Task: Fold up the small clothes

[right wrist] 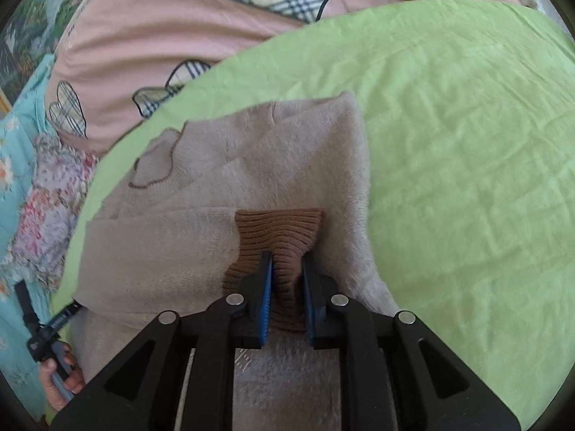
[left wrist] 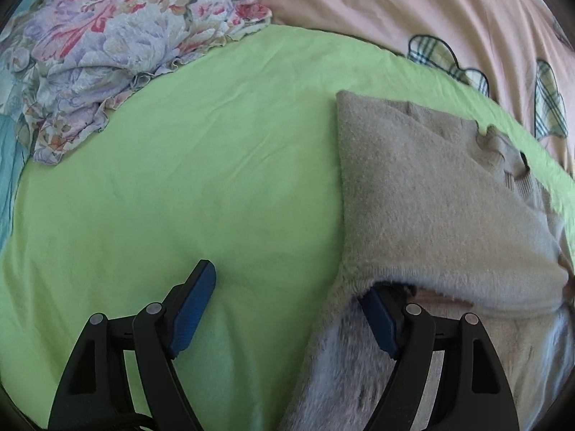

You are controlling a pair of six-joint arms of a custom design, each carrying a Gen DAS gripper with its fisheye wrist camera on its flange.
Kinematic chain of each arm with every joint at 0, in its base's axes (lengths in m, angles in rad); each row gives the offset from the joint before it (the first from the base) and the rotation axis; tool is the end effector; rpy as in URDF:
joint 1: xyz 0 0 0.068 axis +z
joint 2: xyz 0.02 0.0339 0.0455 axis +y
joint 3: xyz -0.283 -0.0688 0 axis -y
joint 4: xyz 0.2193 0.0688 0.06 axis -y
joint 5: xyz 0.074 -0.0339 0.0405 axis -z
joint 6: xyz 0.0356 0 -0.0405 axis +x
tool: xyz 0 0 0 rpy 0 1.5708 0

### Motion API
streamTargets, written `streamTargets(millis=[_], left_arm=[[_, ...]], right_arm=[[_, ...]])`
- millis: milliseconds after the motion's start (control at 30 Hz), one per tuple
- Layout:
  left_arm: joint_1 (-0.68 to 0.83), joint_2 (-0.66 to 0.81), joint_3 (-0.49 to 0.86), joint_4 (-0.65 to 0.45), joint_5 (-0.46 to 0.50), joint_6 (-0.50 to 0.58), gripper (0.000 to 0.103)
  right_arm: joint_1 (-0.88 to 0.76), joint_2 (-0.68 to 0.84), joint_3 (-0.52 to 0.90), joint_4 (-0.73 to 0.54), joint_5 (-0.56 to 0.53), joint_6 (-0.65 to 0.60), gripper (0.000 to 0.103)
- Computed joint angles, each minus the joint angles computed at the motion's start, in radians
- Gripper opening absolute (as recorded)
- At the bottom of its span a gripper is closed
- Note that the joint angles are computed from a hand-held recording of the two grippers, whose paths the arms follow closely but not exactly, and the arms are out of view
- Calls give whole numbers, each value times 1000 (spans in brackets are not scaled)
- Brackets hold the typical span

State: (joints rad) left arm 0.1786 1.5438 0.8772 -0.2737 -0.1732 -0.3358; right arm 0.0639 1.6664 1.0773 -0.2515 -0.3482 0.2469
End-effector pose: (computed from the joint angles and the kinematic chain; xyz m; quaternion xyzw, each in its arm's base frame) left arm 0.2805 0.0569 0.2199 -0.2669 0.9092 0.0577 0.3144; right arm 0.3329 0.0335 0.2432 0.0225 0.9218 0.2143 0.3224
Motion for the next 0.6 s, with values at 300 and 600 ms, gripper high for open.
streamTargets(millis=[300,600], left_arm=[[-96,-346,-191,-153,39,-29,78],[-278,-763,-335,-441,46,-99,78]], right_arm=[[-114,-365,-210,-150,-120,-102,46],[-277,-658,-406,-351,-262,-230,54]])
